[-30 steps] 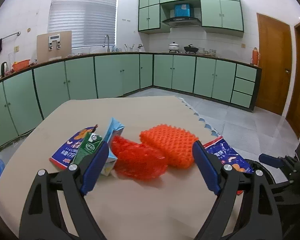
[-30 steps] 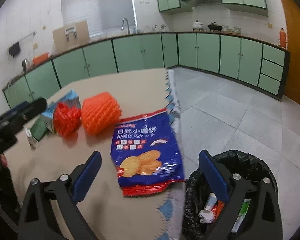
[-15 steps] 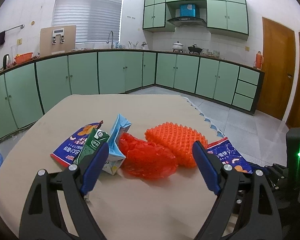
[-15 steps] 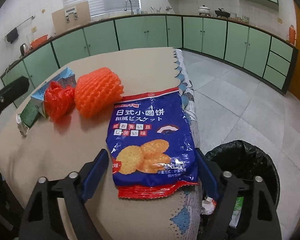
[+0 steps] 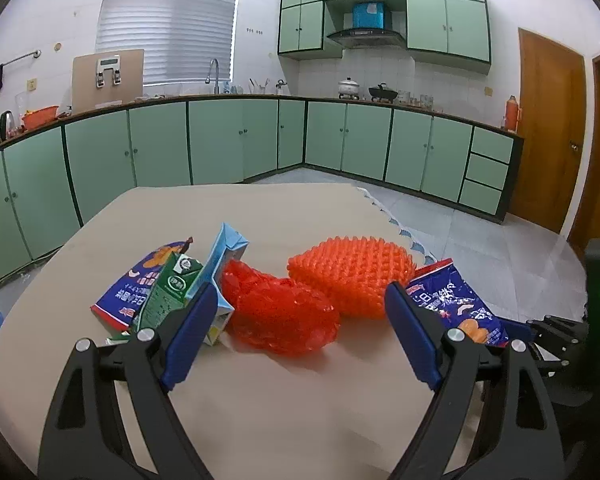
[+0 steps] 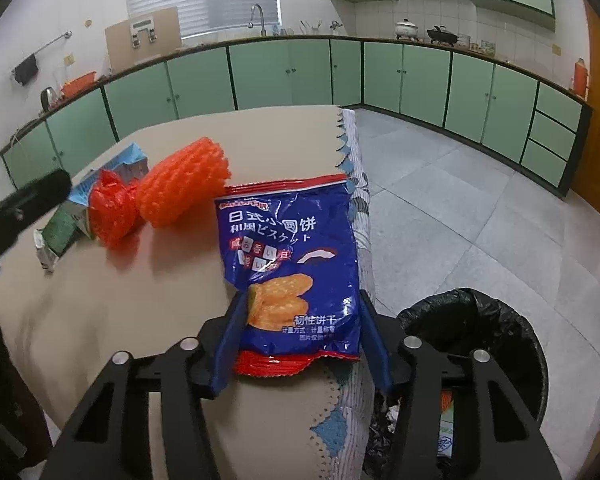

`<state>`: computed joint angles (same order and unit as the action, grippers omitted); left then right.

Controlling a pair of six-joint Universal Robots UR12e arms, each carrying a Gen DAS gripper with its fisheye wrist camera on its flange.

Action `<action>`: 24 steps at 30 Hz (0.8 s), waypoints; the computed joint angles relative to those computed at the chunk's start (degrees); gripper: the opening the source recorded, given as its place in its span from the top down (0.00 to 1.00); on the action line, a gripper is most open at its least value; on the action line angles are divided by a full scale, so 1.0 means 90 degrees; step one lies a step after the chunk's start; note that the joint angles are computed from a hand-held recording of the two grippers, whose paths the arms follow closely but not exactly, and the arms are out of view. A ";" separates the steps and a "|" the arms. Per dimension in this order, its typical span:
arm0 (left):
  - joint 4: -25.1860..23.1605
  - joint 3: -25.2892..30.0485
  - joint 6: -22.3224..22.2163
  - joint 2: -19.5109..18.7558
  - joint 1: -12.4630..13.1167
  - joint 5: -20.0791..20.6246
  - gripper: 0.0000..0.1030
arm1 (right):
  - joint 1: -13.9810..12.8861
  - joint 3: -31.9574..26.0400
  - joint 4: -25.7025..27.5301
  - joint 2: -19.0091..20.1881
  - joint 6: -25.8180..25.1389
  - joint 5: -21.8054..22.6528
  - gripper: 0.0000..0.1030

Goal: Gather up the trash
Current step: 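Grasp the blue biscuit bag with the right gripper and lift it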

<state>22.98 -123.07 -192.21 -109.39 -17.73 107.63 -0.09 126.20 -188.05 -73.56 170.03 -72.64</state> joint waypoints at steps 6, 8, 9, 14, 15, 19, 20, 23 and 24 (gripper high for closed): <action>-0.0069 0.0030 -0.0010 -0.0026 -0.0016 -0.0055 0.20 | -0.0066 0.0094 -0.0241 -0.0072 -0.0041 -0.0076 0.50; -0.0053 0.0025 0.0001 -0.0031 -0.0026 -0.0067 0.20 | -0.0084 0.0094 -0.0220 -0.0088 -0.0053 -0.0120 0.50; -0.0057 0.0024 0.0005 -0.0030 -0.0027 -0.0080 0.20 | -0.0100 0.0107 -0.0271 -0.0094 -0.0049 -0.0116 0.50; -0.0091 0.0041 0.0028 -0.0037 -0.0024 -0.0132 0.20 | -0.0262 0.0118 -0.0316 -0.0158 -0.0005 0.0354 0.68; -0.0106 0.0047 0.0026 -0.0039 -0.0026 -0.0139 0.20 | -0.0278 0.0097 -0.0229 -0.0163 -0.0010 0.0444 0.69; -0.0088 0.0020 0.0021 -0.0028 -0.0024 -0.0144 0.20 | -0.0242 0.0018 0.0155 -0.0121 -0.0104 0.0628 0.69; -0.0092 0.0019 0.0028 -0.0028 -0.0022 -0.0141 0.20 | -0.0222 0.0004 0.0216 -0.0108 -0.0134 0.0626 0.69; -0.0111 0.0013 0.0010 -0.0023 -0.0019 -0.0115 0.20 | -0.0194 -0.0024 0.0362 -0.0058 -0.0221 0.0659 0.78; -0.0127 0.0017 0.0005 -0.0022 -0.0013 -0.0116 0.20 | -0.0189 -0.0021 0.0362 -0.0051 -0.0225 0.0632 0.80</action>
